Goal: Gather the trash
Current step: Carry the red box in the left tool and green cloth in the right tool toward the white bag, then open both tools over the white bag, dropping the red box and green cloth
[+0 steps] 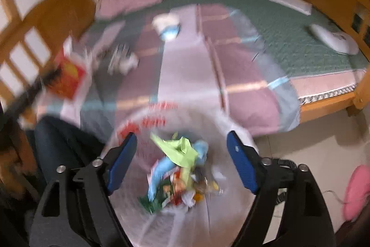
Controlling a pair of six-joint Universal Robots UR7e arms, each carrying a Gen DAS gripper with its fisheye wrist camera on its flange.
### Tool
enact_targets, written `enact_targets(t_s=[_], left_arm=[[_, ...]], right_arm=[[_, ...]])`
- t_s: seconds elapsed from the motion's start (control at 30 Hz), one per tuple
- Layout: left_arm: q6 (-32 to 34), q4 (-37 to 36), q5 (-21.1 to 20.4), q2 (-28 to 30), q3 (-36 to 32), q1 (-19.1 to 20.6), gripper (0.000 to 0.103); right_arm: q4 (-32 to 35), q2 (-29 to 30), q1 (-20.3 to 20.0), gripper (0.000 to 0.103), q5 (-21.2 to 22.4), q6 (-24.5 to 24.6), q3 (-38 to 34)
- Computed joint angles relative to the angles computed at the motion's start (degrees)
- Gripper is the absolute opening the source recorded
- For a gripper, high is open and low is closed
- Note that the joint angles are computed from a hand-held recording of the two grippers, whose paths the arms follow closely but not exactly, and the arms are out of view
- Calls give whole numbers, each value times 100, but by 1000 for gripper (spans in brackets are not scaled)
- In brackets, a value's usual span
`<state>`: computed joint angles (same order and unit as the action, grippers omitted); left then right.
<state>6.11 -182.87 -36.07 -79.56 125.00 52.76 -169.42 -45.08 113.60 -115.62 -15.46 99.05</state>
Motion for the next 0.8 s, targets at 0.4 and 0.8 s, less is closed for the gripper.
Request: enact_targets(t_s=[0.4, 0.8], left_arm=[[850, 1101, -1215, 701, 99, 66, 43], [1554, -1213, -891, 892, 434, -94, 99]], right_arm=[[-1992, -73, -75, 93, 680, 345, 278], [-3814, 562, 197, 99, -431, -327, 41]])
